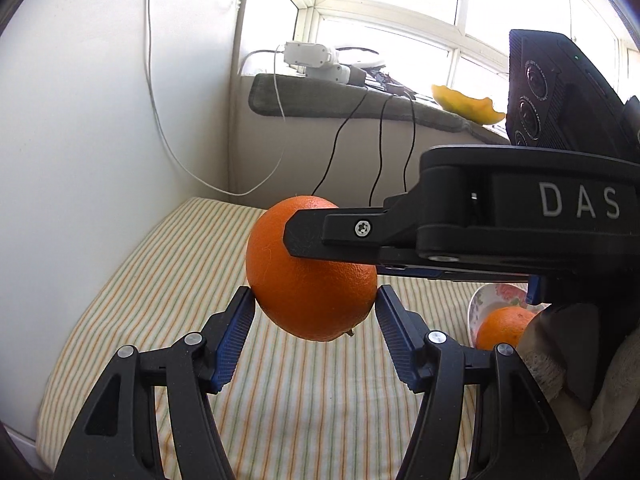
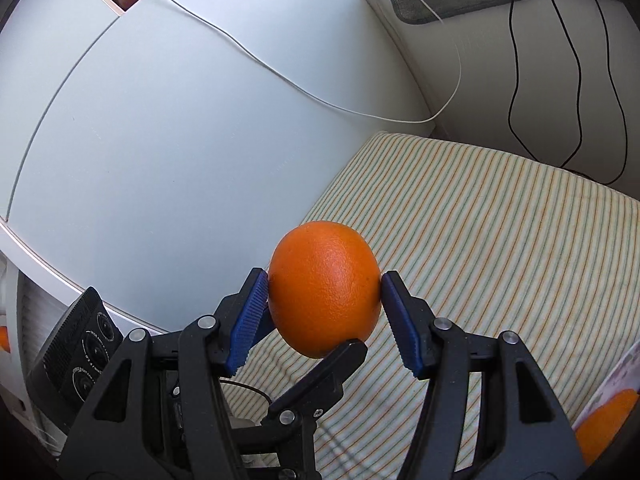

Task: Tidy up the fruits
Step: 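Lift and carry the small orange with both tools over the plate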

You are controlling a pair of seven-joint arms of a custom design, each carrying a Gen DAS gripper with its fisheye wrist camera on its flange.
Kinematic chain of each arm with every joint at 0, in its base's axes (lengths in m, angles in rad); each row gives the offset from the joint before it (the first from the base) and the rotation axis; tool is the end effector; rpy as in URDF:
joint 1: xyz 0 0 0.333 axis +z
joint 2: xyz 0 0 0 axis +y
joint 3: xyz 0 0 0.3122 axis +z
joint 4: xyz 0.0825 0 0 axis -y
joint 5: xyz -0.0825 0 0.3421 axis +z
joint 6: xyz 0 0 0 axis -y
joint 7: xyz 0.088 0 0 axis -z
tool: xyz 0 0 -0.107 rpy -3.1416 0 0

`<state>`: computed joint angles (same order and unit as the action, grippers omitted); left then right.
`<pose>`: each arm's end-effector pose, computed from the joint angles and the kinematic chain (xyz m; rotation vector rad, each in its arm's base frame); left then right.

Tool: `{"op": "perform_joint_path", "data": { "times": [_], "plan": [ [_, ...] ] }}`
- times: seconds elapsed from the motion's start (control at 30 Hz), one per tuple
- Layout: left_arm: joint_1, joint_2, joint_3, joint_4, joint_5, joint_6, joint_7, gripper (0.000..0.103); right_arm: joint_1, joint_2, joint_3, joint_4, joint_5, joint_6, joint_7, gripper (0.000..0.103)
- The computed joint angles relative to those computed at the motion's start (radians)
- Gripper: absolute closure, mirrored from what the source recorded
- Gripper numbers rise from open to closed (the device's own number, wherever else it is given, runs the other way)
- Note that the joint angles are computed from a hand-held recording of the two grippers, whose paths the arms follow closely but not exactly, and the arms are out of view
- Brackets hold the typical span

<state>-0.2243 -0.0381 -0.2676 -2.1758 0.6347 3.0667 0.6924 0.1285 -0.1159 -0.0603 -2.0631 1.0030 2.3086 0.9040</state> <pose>0.4473 -0.2954 0.5261 -1.5429 1.9443 -1.1287 0.5156 0.0508 0.5432 -1.7010 1.4483 0.1334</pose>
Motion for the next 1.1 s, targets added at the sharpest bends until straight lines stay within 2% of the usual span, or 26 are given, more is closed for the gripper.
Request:
{"op": "perform_joint_path", "data": {
  "times": [0.17, 0.5, 0.57, 0.6, 0.93, 1.1],
  "plan": [
    [-0.054, 0.057, -0.016, 0.087, -0.008, -0.029, 0.028, 0.041, -0.033, -0.078, -0.044, -0.053, -0.025, -0.016, -0.004, 0.041],
    [-0.211, 0.194, 0.001, 0.281, -0.084, -0.089, 0.154, 0.041, -0.105, -0.199, -0.142, -0.124, -0.083, -0.047, 0.001, 0.041],
    [-0.237, 0.222, 0.002, 0.315, -0.113, -0.098, 0.191, 0.041, -0.128, -0.191, -0.153, -0.118, -0.083, -0.055, -0.012, 0.041],
    [-0.247, 0.238, -0.001, 0.334, -0.134, -0.103, 0.214, 0.041, -0.112, -0.157, -0.164, -0.121, -0.058, -0.012, -0.030, 0.041],
    [-0.344, 0.340, -0.002, 0.462, -0.258, -0.158, 0.363, 0.041, -0.207, -0.163, -0.208, -0.145, -0.089, -0.028, -0.049, 0.041],
    [-0.368, 0.403, -0.011, 0.547, -0.316, -0.201, 0.427, 0.041, -0.238, -0.146, -0.214, -0.138, -0.093, -0.024, -0.047, 0.041]
  ]
}}
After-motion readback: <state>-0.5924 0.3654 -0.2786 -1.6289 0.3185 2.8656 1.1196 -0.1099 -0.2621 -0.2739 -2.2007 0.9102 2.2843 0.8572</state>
